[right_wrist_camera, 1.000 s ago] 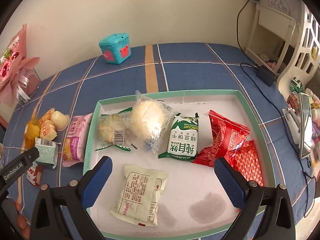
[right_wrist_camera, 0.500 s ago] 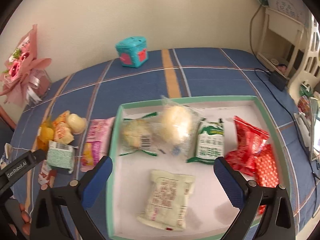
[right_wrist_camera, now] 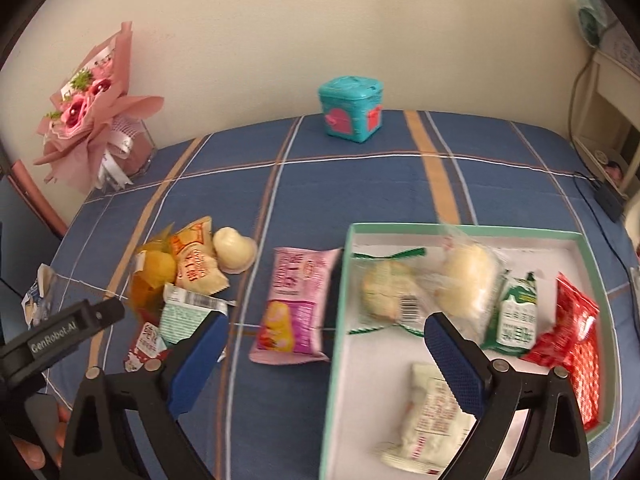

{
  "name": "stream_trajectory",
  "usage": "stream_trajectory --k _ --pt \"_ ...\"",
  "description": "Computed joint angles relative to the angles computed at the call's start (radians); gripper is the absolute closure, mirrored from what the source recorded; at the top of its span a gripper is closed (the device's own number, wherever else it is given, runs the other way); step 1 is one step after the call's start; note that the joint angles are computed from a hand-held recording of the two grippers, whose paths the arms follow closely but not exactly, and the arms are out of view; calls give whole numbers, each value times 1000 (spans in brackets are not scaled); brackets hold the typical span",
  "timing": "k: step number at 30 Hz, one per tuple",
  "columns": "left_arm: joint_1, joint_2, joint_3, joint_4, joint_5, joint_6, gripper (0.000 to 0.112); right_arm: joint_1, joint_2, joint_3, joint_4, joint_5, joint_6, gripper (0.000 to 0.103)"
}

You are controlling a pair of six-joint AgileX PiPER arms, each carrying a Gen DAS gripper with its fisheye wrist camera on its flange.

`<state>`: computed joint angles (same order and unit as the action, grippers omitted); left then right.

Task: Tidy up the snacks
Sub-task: 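Lower the left tool toward the red-and-white milk biscuit pack while the right tool approaches the pink roll pack, then close the left tool on the milk biscuit pack while the right tool grasps the pink roll pack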

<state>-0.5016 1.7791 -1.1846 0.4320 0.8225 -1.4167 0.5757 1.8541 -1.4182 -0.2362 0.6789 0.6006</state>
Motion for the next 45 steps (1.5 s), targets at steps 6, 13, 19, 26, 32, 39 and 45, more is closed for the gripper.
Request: stream_trajectory --k 6,13,19,26,32,39,45 --pt "36 22 17 -83 -48 97 19 -14 94 -99 111 33 -80 14" --pt "76 59 27 -198 -112 240 22 -8 199 -212 130 106 -100 20" --pt "86 106 -3 -210 -97 286 23 11 275 -294 63 179 -63 24" --pt "94 148 -28 -247 -120 340 31 25 333 -353 4 239 -35 31" --pt "89 174 -53 -274 -118 357 35 -5 297 -336 51 203 -59 32" --pt "95 182 -35 -277 -126 331 35 8 288 -355 62 198 -99 32" --pt "114 169 -1 -286 -150 328 44 2 335 -379 97 221 -108 34"
